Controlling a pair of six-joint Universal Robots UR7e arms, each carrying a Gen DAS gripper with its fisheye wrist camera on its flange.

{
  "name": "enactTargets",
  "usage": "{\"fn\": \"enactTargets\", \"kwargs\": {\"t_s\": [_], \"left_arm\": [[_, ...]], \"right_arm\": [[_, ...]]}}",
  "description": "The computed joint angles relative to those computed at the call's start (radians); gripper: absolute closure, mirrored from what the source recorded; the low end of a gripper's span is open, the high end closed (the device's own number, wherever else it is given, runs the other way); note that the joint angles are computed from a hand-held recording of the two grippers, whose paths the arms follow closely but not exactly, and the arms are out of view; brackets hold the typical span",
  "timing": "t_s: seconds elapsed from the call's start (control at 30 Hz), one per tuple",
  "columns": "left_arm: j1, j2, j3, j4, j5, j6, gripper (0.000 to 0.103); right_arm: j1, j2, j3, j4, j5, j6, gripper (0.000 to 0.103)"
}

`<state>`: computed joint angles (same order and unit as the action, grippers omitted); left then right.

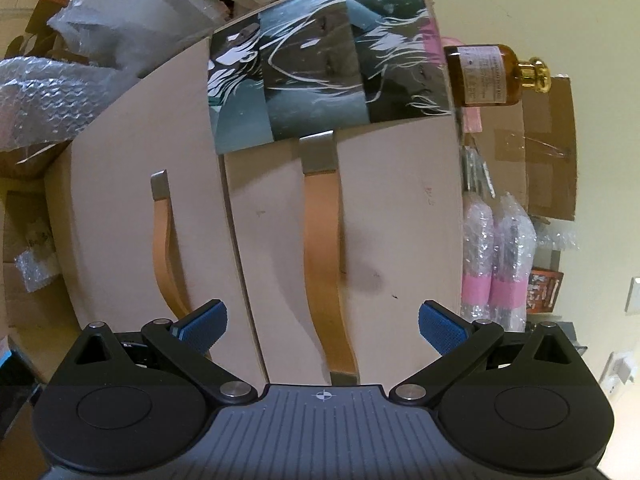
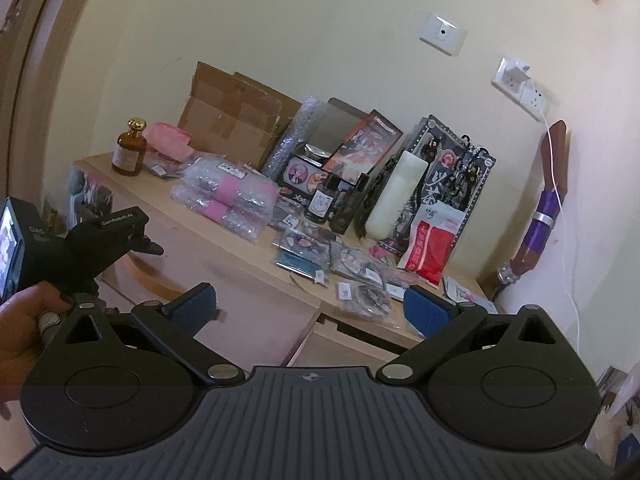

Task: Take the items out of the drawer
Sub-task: 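Close the left tool's fingers around the tan leather strap handle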

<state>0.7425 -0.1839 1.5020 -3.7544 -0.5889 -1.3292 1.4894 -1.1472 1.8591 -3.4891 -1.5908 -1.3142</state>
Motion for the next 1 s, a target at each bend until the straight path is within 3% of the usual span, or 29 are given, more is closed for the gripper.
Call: {"fn": "enactTargets", "kwargs": {"t_s": [0.6,0.7,0.87,1.0], "left_arm": [[0.025,0.042,-0.035,-0.105,-0.031,0.033,0.002],[0.036,0.05,-0.045,-0.128,-0.056,0.054,0.01],[0.045,0.064,-0.059,-0.147,-0.075,0.059,0.011],[0.049,0.09,-0.075,-0.226,-0.1,0.112,0.03]], "right_arm": [[-0.005,0.001,0.0,-0.01,-0.024,-0.009,0.0],[-0.007,0.0,-0.001,-0.004,-0.025,-0.016,0.0],[-0.005,0.005,-0.002,-0.006,-0.034,-0.022,0.0],[-0.006,0.008,-0.005,-0.003,-0.046,-0.024,0.0]]}}
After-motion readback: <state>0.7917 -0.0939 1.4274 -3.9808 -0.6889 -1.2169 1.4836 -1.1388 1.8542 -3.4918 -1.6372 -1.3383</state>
